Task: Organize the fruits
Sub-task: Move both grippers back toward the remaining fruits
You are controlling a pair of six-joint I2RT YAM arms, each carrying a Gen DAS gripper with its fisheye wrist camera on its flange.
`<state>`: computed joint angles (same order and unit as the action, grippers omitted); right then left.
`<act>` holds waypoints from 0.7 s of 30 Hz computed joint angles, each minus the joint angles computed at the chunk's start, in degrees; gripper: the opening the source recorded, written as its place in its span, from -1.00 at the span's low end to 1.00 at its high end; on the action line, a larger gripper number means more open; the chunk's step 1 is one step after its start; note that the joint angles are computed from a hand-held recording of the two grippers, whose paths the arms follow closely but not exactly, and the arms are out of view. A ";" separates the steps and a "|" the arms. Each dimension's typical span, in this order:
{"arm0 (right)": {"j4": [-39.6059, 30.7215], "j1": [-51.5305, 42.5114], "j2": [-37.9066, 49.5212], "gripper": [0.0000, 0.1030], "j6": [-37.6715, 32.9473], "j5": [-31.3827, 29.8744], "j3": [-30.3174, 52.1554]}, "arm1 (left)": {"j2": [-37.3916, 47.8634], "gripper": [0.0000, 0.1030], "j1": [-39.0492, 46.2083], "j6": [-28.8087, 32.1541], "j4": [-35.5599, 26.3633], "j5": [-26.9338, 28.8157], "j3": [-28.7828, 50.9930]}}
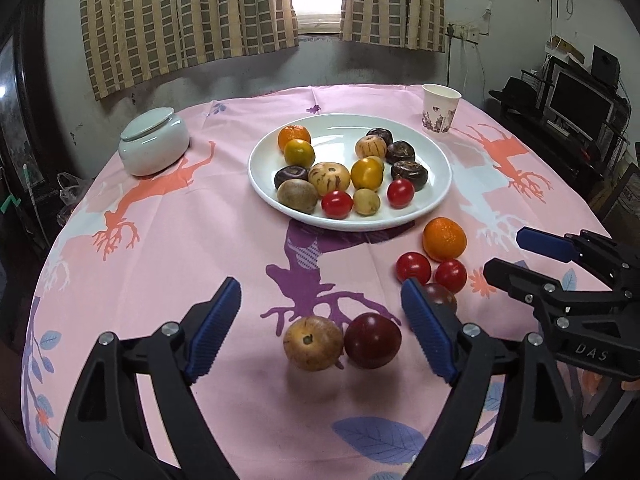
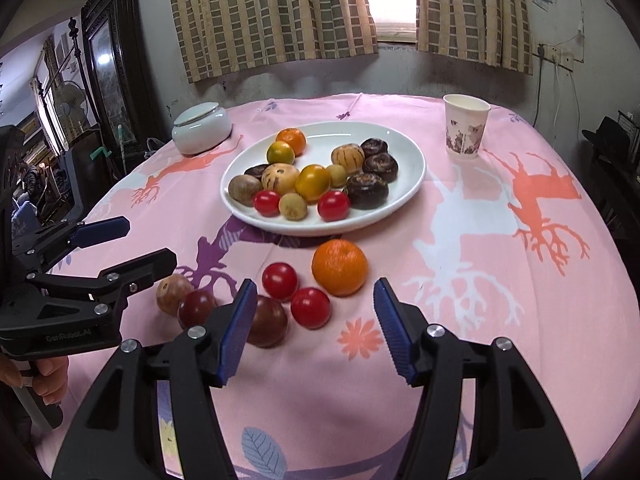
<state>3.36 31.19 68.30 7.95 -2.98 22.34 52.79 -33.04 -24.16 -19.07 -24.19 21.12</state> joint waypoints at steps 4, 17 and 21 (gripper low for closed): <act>0.51 1.18 0.06 0.21 -0.30 1.30 -1.28 | -1.20 0.64 -0.66 -0.74 0.18 -0.25 -2.30; -1.79 -0.26 -1.72 0.22 -4.23 -2.25 -2.69 | -7.47 0.65 1.27 2.02 0.85 5.24 -9.35; -1.29 0.36 0.28 0.23 -4.79 -2.19 -2.50 | -8.95 0.69 1.41 3.52 0.51 6.54 -10.60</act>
<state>2.06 31.55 68.58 3.16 -5.18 19.84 43.84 -31.63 -20.64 -18.57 -17.64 10.52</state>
